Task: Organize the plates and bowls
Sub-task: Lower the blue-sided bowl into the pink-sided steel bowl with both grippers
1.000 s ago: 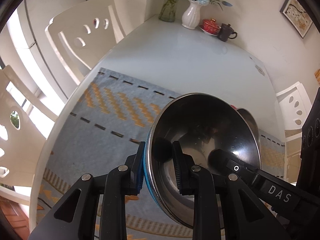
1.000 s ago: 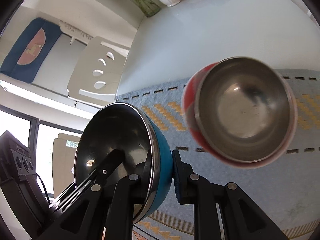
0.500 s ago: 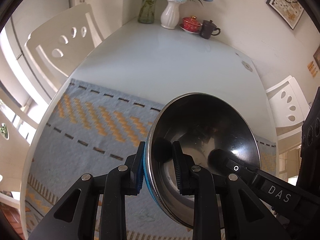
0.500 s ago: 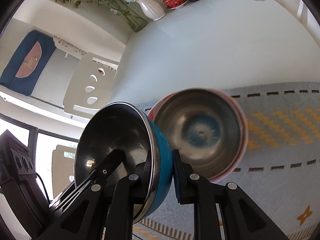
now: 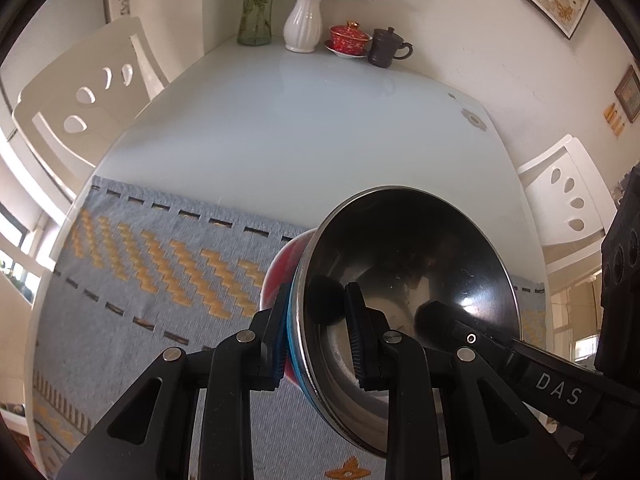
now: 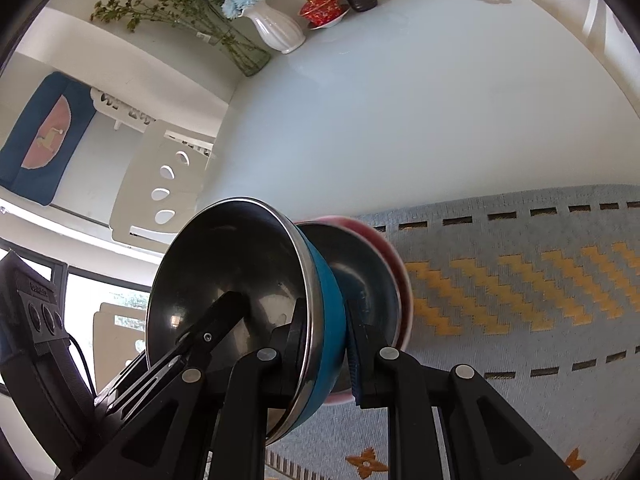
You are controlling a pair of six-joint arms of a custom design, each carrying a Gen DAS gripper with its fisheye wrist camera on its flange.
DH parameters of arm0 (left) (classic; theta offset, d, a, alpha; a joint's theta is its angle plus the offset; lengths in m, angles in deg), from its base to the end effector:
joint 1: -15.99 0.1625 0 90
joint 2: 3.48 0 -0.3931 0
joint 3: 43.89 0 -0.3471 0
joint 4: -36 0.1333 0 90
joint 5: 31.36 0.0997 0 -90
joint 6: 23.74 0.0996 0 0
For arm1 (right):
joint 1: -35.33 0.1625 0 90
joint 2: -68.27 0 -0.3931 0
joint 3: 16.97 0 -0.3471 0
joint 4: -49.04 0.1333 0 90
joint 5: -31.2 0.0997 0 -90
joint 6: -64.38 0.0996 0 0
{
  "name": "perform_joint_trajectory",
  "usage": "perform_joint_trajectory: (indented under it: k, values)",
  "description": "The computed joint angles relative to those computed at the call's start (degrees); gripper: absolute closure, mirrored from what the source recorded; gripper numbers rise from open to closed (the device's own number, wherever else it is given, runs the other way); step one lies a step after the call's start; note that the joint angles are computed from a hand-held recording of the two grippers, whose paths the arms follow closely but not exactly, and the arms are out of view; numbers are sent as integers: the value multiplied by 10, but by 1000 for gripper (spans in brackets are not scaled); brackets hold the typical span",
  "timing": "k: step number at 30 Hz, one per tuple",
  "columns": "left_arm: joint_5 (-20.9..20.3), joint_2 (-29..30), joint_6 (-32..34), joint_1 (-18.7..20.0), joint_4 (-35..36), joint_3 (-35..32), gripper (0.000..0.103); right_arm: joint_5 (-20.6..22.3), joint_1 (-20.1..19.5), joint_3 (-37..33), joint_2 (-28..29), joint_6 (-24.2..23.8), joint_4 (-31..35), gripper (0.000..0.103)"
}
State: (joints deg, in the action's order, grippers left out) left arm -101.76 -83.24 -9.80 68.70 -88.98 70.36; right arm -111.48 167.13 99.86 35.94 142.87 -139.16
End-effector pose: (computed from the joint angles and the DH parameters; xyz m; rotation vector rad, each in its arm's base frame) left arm -0.1439 -0.4642 0.2598 1.2113 2.5313 -0.1098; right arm 0.3580 -0.3192 -0.0078 -0.9615 -2.4101 1.2671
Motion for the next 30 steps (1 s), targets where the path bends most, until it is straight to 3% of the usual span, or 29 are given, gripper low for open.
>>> perform_joint_trajectory:
  k: [13,18,24,30]
  values:
    - [2,9,30,3,-36,15,80,-10,-6,18,6,0,-29,86]
    - [-20,25,24,12,-44,-3,81,-30,-10,17,15,-30,-67,86]
    - [-21,34,28,15,-55,-2,81,-34,-20,25,45,-64,-161,85]
    - [-10,33,37,13,-64,6,80,-30,-23,23,46,-63,-163,84]
